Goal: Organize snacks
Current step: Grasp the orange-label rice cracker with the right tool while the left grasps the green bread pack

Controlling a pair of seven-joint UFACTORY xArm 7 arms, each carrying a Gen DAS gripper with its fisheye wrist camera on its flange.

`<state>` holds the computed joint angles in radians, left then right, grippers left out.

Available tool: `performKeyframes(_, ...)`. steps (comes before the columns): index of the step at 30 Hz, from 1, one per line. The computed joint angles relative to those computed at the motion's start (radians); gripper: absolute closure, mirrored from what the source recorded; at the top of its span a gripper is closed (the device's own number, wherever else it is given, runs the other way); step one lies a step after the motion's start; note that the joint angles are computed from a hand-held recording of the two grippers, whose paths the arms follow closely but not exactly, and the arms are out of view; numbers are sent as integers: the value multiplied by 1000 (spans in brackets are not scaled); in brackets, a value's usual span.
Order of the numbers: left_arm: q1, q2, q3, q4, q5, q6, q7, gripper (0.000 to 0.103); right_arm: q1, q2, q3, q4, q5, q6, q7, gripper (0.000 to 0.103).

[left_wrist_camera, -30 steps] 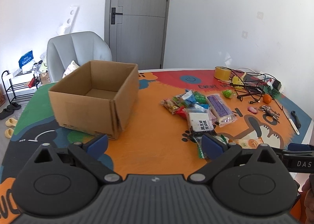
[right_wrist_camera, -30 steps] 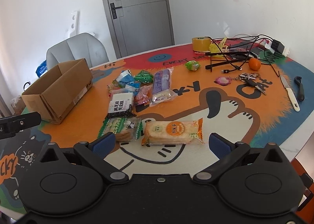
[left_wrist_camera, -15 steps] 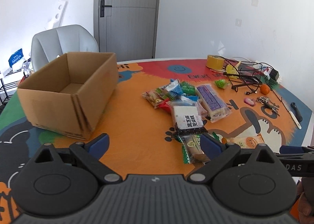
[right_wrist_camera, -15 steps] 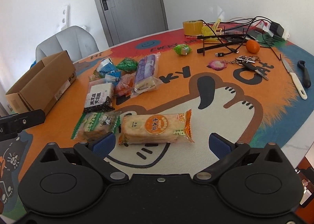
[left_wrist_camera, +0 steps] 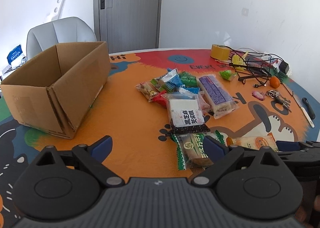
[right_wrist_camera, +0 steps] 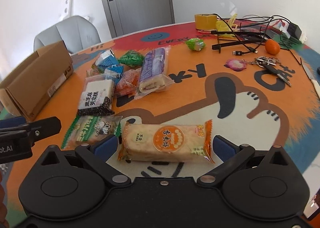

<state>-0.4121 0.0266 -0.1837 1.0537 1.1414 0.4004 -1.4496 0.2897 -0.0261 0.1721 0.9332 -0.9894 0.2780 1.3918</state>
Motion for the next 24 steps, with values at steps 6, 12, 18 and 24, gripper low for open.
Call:
performKeyframes(6,-20,45,3,39,-14,17,22,6,9,18,-9,17,-73,21,26,12)
performKeyframes(12,-55,96,24,84,-20,9,35,6,0,8,-19,8,-109,29,53,17)
performKeyframes(18,-91,141,45,128,-44,5,71,6,-26,-14,-19,-17,-145,35,101,17)
performKeyframes(24,-129,185,70,165,-51,12,80,5,-44,-30,-11,-34,-171,50,127,17)
